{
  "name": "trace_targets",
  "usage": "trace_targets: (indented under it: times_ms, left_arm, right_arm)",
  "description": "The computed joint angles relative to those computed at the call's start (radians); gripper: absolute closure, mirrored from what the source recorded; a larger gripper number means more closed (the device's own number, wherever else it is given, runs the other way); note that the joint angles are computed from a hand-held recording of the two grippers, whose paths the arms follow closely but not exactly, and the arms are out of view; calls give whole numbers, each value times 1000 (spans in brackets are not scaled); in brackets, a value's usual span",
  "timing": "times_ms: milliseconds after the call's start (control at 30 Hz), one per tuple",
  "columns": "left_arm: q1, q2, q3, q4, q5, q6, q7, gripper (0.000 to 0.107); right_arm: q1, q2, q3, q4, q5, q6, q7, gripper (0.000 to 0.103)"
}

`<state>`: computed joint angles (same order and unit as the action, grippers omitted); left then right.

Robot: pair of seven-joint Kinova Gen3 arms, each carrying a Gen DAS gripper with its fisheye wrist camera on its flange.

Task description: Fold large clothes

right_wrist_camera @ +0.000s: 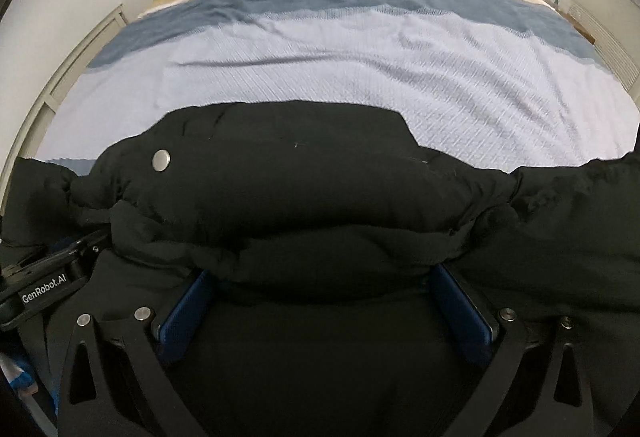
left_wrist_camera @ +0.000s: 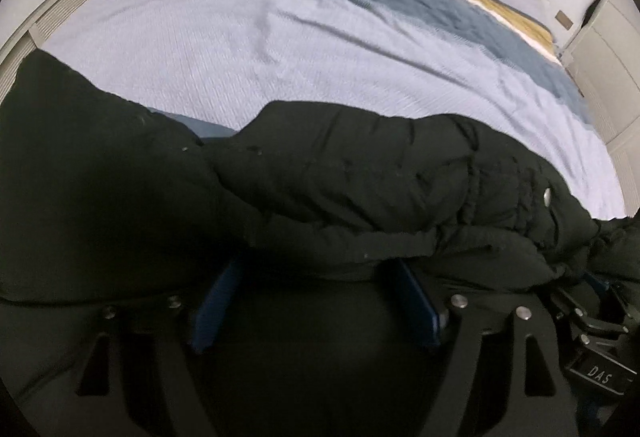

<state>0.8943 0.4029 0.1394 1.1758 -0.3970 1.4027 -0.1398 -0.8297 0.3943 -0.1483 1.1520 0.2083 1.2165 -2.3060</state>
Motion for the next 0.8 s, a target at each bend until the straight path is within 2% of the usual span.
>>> trace_targets:
  times_ms: [100, 200, 433, 533, 600, 800]
  left_arm:
    - [-21, 5, 9, -23, 33, 22, -44, 30]
    - [-23, -35, 13, -23, 39, 23, -73, 31]
    - [74, -172, 49, 40, -139, 120, 64, 31]
    - [56, -184, 82, 68, -130, 165, 87, 31]
    - [36, -181, 94, 92, -97, 177, 97, 31]
    - [13, -218, 121, 205, -75, 144, 168, 29]
  right_arm:
    - [7, 11, -4, -27, -18, 38, 15, 1]
    - [27, -8, -9, -57, -51, 71, 48, 1]
    - [44, -213, -37, 75, -3, 12, 48, 1]
    - [71, -257, -64, 132, -8, 6, 58, 1]
    - [92, -251, -75, 159, -28, 9, 69, 1]
    - [119, -257, -80, 259, -18, -10, 81, 1]
